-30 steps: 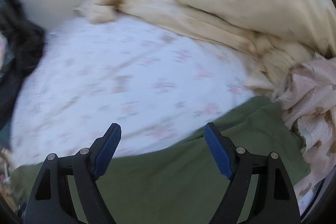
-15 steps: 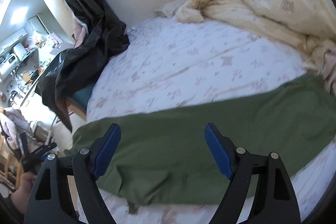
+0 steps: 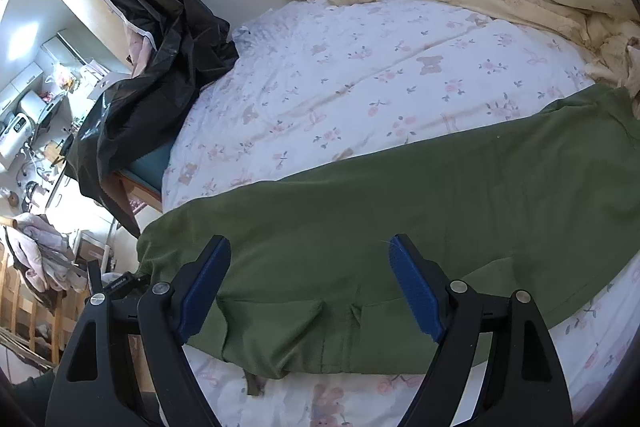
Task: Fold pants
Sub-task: 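Grasp the elastic leg cuff with the left tool and lift it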
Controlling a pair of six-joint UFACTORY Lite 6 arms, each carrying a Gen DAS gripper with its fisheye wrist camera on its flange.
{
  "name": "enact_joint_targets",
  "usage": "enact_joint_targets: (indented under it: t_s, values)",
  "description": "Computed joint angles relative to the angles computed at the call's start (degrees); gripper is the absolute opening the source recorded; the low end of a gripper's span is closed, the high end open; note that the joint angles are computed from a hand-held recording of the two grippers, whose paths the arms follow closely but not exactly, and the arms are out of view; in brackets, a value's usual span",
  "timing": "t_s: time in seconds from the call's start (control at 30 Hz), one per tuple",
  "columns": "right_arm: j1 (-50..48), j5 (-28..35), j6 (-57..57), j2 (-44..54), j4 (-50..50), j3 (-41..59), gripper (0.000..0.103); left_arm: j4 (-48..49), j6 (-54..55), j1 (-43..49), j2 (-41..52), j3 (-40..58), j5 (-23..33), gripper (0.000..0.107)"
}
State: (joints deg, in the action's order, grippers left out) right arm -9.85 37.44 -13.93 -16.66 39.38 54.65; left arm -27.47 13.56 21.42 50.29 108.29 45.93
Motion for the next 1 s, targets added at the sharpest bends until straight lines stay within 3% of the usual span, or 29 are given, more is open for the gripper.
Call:
enact_joint_targets:
  t_s: [0.07, 0.2, 0.37, 0.4, 0.5, 0.8, 0.93, 1.0]
  values:
    - [-1.13, 1.38, -1.77, 0.94, 1.97, 0.34, 0.083, -3.0, 0.32, 1.46, 4.39, 4.81, 3.23, 0.094]
    - [-3.87, 2.39, -3.52, 1.27, 4.26, 0.37, 0.083, -8.74, 2.5, 2.99, 7.44, 7.9, 6.96, 0.059]
    - [-3.15, 1.88, -1.96, 3.36, 3.07, 2.04, 0.083, 0.39, 1.61, -1.89, -2.4, -1.55, -2.99, 0.039]
    - [-2.58, 1.45, -1.35, 3.49, 2.19, 2.26, 0.083, 0.62, 1.74, -2.17, -3.31, -2.4, -3.87, 0.031]
    - [-0.85, 0.68, 0.54, 3.57, -0.33, 2.94, 0.083, 5.18, 0.22, -4.02, -8.01, -5.91, -7.36, 0.02]
    - [-2.6, 1.54, 2.88, 1.31, -2.19, 3.2, 0.083, 13.59, -1.53, -11.96, -26.38, -17.76, -19.09, 0.016]
    - [-2.77, 0.95, 10.98, 0.38, -11.85, 3.98, 0.083, 28.71, -8.92, -21.94, -35.14, -22.66, -25.72, 0.016]
    - [-4.76, 1.74, 10.56, -0.1, -11.84, 3.63, 0.083, 37.1, -13.8, -27.66, -37.48, -23.52, -27.12, 0.016]
